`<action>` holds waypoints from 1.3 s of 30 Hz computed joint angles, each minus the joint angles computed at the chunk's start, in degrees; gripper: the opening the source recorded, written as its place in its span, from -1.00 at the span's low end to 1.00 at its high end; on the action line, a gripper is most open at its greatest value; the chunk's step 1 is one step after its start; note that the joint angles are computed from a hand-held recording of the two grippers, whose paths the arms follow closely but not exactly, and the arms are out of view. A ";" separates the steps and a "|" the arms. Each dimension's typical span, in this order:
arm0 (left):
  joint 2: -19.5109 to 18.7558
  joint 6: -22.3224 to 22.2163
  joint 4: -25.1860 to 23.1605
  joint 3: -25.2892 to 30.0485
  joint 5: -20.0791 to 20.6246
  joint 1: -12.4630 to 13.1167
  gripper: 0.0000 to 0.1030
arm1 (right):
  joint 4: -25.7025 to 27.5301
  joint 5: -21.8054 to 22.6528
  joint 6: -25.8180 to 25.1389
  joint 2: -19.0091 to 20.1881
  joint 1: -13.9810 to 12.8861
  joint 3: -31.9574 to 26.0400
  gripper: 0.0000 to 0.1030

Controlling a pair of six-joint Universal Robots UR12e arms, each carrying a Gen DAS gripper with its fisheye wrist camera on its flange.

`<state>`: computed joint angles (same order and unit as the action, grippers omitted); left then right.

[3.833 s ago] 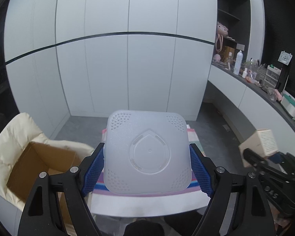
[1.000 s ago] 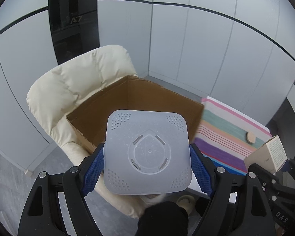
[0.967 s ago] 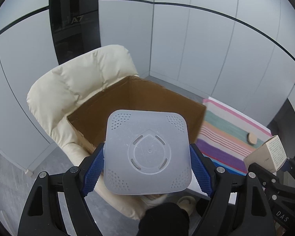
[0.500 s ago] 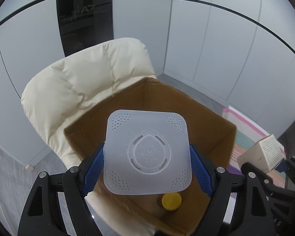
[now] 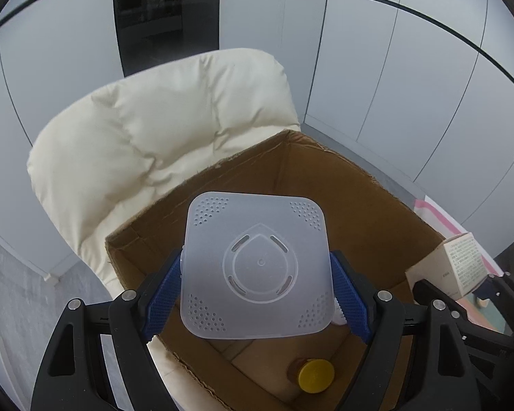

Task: Organize objects
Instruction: 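Open both tools over the box, dropping the cream and white boxes inside, then withdraw both tools from the box back toward the striped cloth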

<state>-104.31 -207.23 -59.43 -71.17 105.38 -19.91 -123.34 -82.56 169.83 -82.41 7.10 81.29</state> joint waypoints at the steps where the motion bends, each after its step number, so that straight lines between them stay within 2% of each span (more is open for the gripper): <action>1: 0.10 -0.32 0.17 -0.17 -0.51 0.18 0.62 | -0.25 0.30 0.00 0.11 0.04 0.02 0.06; 2: 0.18 -0.61 0.33 -0.27 -1.00 0.30 0.63 | -0.52 0.54 0.02 0.19 0.05 0.05 0.12; 3: 0.36 -0.77 0.76 -0.47 -2.39 0.68 0.63 | -0.61 0.88 -0.10 0.32 0.08 -0.02 0.27; 4: 0.40 -0.56 0.69 -0.44 -3.35 0.92 0.72 | 0.08 1.03 -0.49 0.58 0.16 -0.39 0.72; 5: 0.41 -0.08 0.20 -0.26 -4.64 1.24 0.81 | -0.01 1.00 -0.47 0.66 0.22 -0.43 1.00; 6: 0.45 0.17 -0.10 -0.23 -5.37 1.43 1.00 | -1.11 0.55 -0.09 0.60 0.31 -0.11 1.00; 9: 0.83 -1.02 -0.51 -0.55 -6.86 2.08 1.00 | -3.82 -1.51 0.89 0.16 0.50 0.83 1.00; 14: 1.20 -2.35 -1.66 -0.68 -6.97 2.46 1.00 | -1.86 -0.30 2.86 0.16 -0.47 0.37 1.00; 28: 1.13 2.68 -1.35 -0.16 -3.23 0.81 1.00 | -0.78 -1.00 3.30 -0.76 -1.06 0.91 1.00; 39: 3.29 2.48 -0.72 -2.35 -5.99 1.00 1.00 | 0.84 -1.23 3.98 -2.83 -1.33 1.70 1.00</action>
<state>-101.02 -204.76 -60.15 -73.52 99.39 -18.92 -122.49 -83.80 173.81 -85.24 5.77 83.00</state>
